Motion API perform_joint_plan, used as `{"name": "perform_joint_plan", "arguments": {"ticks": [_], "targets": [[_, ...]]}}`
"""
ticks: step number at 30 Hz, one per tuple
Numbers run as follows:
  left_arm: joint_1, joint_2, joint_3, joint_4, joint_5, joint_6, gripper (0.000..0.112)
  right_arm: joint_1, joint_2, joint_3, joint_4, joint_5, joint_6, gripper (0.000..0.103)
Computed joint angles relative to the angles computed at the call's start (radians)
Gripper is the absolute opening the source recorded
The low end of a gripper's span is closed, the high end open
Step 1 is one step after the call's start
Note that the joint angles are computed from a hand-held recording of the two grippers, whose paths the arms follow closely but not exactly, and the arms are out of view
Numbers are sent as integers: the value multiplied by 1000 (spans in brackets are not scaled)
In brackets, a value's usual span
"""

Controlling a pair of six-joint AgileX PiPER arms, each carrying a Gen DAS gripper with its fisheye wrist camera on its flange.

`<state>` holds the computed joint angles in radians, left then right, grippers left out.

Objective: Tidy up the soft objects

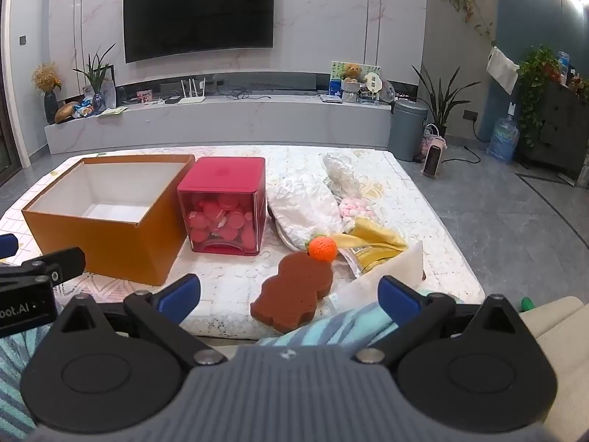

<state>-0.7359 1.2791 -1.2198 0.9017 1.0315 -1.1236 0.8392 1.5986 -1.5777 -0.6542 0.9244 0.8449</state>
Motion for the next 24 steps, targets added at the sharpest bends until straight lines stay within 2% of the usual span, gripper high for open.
{"name": "perform_joint_plan", "arguments": {"ticks": [11, 15, 24], "targets": [[8, -4, 3, -21, -1, 7, 101, 4, 0, 0, -2, 1, 0, 101], [11, -11, 7, -33, -3, 17, 95, 17, 15, -8, -7, 5, 14, 101], [12, -8, 7, -34, -2, 17, 95, 1, -1, 9, 20, -17, -14, 100]]}}
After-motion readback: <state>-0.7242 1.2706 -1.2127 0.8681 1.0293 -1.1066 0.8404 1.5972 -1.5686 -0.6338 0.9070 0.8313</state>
